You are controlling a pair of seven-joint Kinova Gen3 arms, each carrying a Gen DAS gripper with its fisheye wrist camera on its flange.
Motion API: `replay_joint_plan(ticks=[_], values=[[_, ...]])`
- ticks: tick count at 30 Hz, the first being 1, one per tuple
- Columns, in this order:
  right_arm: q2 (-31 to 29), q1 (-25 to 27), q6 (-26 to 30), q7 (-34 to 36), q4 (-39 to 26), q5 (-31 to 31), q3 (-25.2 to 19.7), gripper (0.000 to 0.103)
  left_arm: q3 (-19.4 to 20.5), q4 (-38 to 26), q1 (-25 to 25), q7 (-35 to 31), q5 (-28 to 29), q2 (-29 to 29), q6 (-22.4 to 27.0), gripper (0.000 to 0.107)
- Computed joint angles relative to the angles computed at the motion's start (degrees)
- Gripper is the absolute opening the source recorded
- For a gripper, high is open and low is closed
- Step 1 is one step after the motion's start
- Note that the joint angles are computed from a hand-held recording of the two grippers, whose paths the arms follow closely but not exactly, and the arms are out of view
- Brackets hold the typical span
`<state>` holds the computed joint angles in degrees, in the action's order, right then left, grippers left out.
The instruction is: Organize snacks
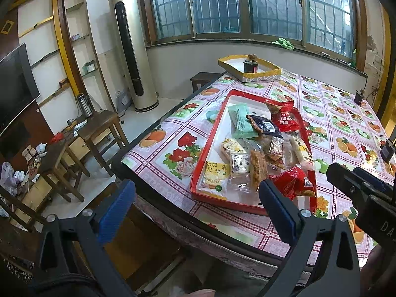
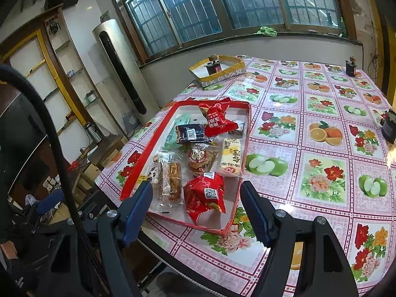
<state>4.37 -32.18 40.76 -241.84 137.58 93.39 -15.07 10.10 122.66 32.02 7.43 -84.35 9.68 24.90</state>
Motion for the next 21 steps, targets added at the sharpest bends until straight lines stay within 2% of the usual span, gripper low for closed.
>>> replay_joint_plan(ticks=[5,14,21], values=[[0.2,0.0,0.2,-0.3,0.1,0.1,0.0,0.073,0.2,0.0,0.3,1.1,-1.1,0.5,1.3,0.100],[0.0,-0.2,0.5,0.5,-0.1,-0.7,0.0,0.073,-0.4,-1.1,0.3,-3.0,3.3,0.6,0.6,0.100],[0.0,-0.3,1.0,2.9,-1.1,-1.9,0.1,0.073,-1.1,-1.6,0.9,-3.6,3.7,0.4,0.6,0.100]])
